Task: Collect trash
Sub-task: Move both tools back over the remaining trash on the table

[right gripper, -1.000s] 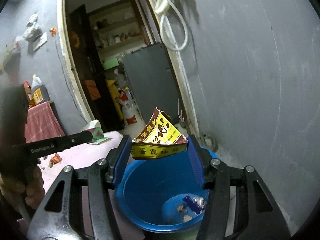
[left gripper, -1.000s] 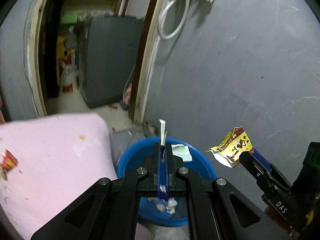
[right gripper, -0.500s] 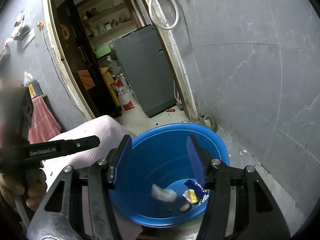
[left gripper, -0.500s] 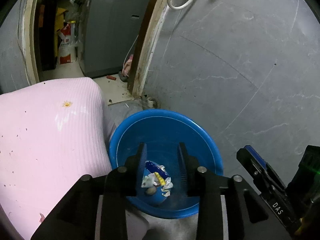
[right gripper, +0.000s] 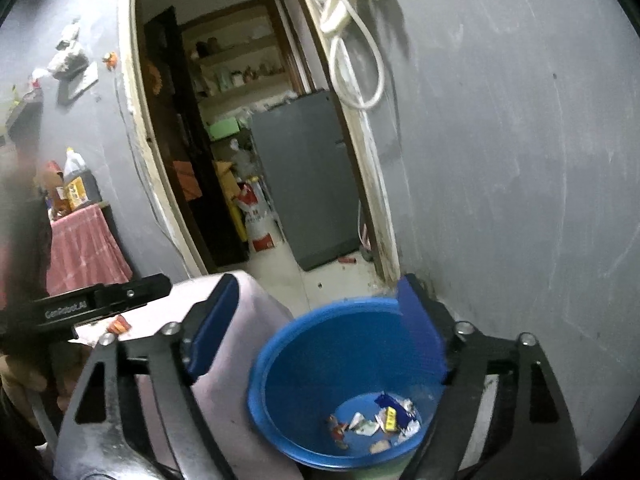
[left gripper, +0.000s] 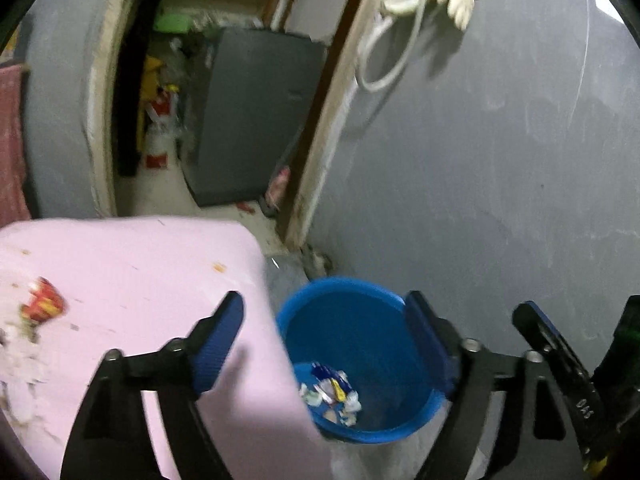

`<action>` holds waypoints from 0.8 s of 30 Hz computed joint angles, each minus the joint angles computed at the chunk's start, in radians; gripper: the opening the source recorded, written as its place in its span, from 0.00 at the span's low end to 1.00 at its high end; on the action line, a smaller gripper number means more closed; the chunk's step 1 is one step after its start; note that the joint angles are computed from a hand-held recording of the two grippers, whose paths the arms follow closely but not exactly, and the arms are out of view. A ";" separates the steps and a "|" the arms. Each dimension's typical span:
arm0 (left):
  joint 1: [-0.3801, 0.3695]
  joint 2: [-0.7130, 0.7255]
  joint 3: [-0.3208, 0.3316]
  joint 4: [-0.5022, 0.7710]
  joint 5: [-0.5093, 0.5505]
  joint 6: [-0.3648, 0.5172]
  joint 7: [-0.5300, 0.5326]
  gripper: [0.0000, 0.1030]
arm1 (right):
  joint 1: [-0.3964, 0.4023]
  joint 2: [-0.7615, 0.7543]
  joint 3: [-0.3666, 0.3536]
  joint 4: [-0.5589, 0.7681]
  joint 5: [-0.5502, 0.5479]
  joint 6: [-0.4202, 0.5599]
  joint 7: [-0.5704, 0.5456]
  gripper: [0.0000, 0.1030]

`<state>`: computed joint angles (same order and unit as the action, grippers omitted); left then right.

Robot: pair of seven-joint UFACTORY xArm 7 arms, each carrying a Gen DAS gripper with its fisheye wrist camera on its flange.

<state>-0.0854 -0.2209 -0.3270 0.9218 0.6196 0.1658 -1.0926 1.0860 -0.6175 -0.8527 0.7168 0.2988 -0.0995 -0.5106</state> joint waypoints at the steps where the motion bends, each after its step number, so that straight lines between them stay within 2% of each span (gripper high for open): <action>1: 0.022 -0.034 -0.008 -0.017 0.026 -0.005 -0.031 0.86 | -0.009 -0.003 0.020 -0.001 0.000 -0.006 0.005 0.86; 3: 0.075 -0.104 -0.034 -0.049 0.062 -0.005 -0.079 0.94 | -0.022 -0.012 0.057 -0.002 -0.005 -0.017 0.018 0.94; 5: 0.126 -0.178 -0.056 -0.079 0.073 -0.004 -0.094 0.95 | -0.030 -0.019 0.093 -0.005 -0.014 -0.032 0.035 1.00; 10: 0.202 -0.378 -0.065 -0.176 0.051 0.007 -0.058 0.97 | -0.038 -0.037 0.174 -0.012 -0.057 -0.066 0.087 1.00; 18: 0.224 -0.656 -0.028 -0.307 -0.031 0.094 0.051 0.98 | 0.007 -0.045 0.259 -0.019 -0.163 -0.136 0.178 1.00; 24: 0.245 -0.834 -0.002 -0.392 -0.086 0.160 0.135 0.98 | 0.081 -0.014 0.278 -0.011 -0.236 -0.193 0.261 1.00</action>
<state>0.1595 -1.0551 -0.3294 0.5302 0.5333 0.3257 -0.9579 1.1673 -0.6318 -0.5746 0.7059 0.0630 -0.2930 -0.2494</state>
